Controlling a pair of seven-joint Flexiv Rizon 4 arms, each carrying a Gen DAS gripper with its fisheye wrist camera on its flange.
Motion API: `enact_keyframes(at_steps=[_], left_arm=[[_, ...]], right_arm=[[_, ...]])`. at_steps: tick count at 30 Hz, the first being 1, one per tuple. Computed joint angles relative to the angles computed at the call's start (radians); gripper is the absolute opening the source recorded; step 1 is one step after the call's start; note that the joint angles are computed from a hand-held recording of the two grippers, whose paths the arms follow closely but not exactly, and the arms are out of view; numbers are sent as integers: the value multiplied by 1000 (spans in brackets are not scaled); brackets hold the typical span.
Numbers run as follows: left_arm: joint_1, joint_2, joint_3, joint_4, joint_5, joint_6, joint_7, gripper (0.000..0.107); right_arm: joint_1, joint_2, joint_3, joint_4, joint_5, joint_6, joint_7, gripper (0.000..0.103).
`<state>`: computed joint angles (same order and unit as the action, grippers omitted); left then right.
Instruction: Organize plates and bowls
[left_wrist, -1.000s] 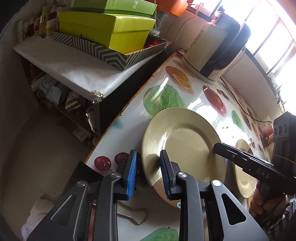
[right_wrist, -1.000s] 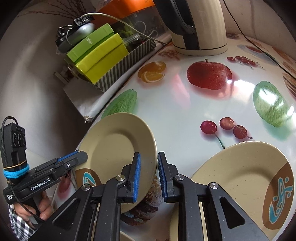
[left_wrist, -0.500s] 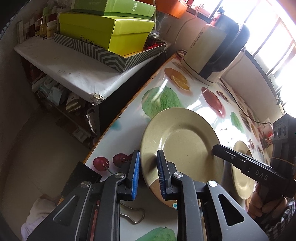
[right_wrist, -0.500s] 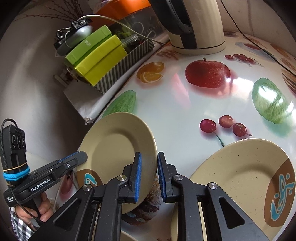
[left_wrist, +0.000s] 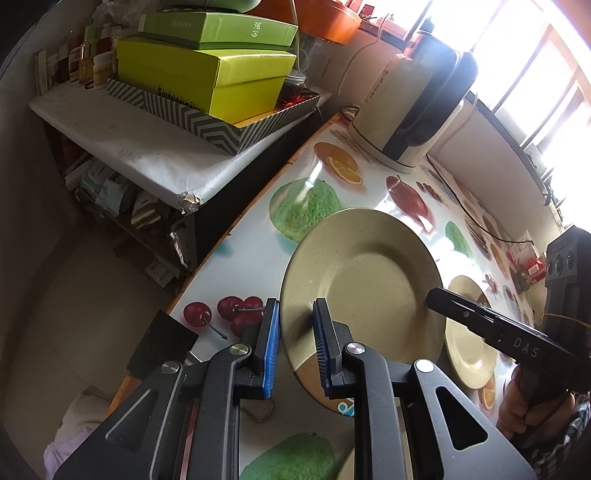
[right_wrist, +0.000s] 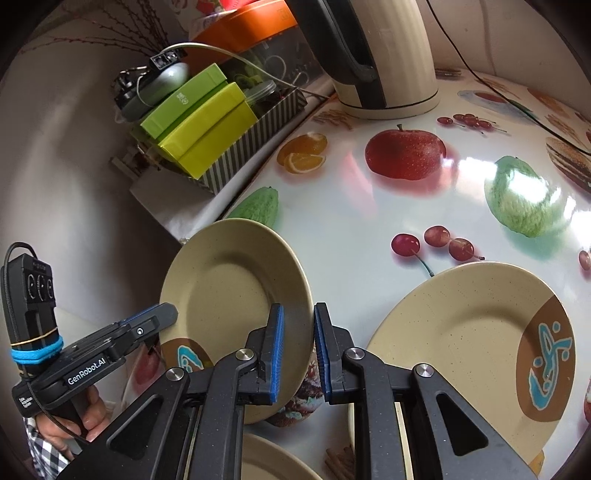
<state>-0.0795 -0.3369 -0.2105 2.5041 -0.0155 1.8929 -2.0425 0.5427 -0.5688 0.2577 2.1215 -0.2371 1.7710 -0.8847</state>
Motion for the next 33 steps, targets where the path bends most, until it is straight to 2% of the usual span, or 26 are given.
enact_keyframes(at_steps=[9,13,18,22,26,33], left_arm=[[-46,57,15,33,-9,0,-12,19],[-85,74,32,48,-17,6,-22,19],[-88,90,16,74,0,15,-48,19],[-108,96,17,91,11,30,-62,19],[-168,102,48,107,-8,38,-64,20],[-194,103,49,130,-5,49,-81,20]], right_arm=[[50,75,-38,74,36,25,13,16],[108,119,-81,121,63,37,18,16],[162,167,-115,182,101,56,19,16],[238,206,-168,232,151,69,17,16],[305,237,-205,278,205,85,9,16],[417,269,-270,326,293,92,-7,16]])
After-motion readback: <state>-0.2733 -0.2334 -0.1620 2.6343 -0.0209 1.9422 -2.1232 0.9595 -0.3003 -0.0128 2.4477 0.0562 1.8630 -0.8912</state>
